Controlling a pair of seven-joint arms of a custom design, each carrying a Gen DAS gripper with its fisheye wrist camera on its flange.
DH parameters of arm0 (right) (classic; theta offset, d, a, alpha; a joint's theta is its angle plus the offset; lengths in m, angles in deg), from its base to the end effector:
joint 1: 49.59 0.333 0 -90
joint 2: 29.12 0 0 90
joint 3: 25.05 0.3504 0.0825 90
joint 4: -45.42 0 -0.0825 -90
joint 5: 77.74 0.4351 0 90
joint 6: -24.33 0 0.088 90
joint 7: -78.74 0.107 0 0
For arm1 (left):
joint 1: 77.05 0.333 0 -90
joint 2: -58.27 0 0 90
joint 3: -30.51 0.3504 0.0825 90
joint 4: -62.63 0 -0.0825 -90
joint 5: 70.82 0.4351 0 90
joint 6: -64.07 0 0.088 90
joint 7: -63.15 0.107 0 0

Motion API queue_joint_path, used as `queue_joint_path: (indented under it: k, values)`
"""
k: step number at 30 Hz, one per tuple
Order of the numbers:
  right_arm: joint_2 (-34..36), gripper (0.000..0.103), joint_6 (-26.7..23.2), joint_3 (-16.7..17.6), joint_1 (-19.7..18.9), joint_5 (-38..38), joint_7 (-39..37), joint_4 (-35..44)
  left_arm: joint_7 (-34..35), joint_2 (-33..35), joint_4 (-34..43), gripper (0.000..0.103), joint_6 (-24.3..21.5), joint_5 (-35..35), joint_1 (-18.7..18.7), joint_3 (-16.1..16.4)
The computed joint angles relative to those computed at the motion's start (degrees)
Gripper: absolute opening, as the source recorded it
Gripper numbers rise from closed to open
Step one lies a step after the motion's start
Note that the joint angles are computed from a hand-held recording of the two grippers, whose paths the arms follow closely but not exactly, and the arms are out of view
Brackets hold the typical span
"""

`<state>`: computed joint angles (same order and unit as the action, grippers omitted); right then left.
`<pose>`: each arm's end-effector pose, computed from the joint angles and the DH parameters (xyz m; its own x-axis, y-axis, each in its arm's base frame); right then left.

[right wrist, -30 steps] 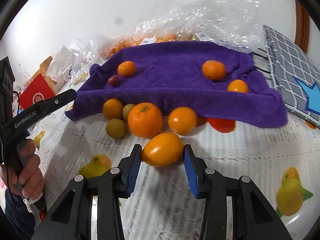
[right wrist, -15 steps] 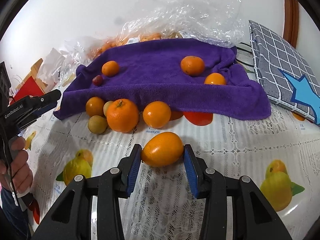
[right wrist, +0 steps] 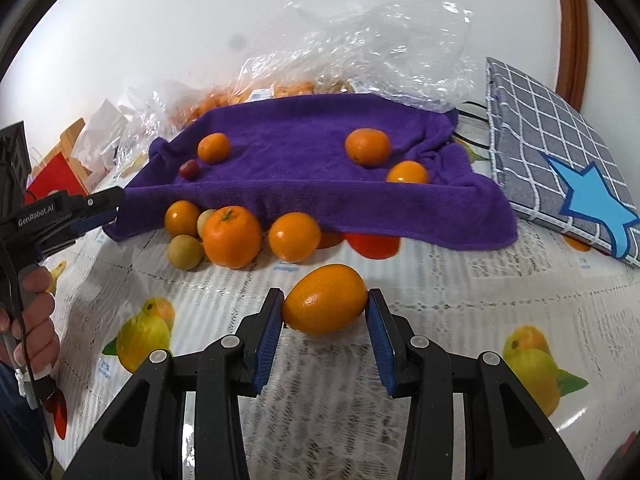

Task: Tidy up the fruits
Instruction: 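Lift the yellow-orange fruit with the right gripper, then carry the yellow-orange fruit with the right gripper over the purple towel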

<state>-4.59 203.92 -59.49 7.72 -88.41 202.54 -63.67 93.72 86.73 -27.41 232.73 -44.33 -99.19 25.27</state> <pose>0.6408 0.3422 0.4084 0.1833 -0.9802 -0.0753 -0.6279 -0.0578 -0.7761 0.7005 -0.3794 0.4622 -0.0089 -0.9073 0.4204 -0.6911 -0.2982 -0.6584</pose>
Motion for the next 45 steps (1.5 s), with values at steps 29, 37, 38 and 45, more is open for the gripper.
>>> queue_joint_path:
  k: [29, 37, 38, 45]
  values:
    - [-4.3, 0.042, 7.8, 0.6, -0.1, 14.7, -12.6, -8.1, 14.5, 9.4, 14.9, 0.046, -10.7, -4.7, -4.2, -2.2]
    - [-5.9, 0.042, 9.6, 12.0, -10.2, 18.3, -18.2, -8.5, 15.3, 10.5, 16.0, 0.035, -11.6, -6.6, -2.7, -4.1]
    - [-6.1, 0.042, 9.7, 13.3, -11.3, 18.8, -18.8, -8.5, 15.4, 10.2, 15.5, 0.035, -11.1, -6.7, -2.6, -4.2]
    - [-6.3, 0.042, 10.7, 16.3, -13.4, 23.2, -23.2, -8.7, 7.5, 6.2, 7.5, 0.035, 0.2, -4.7, -4.1, 0.2]
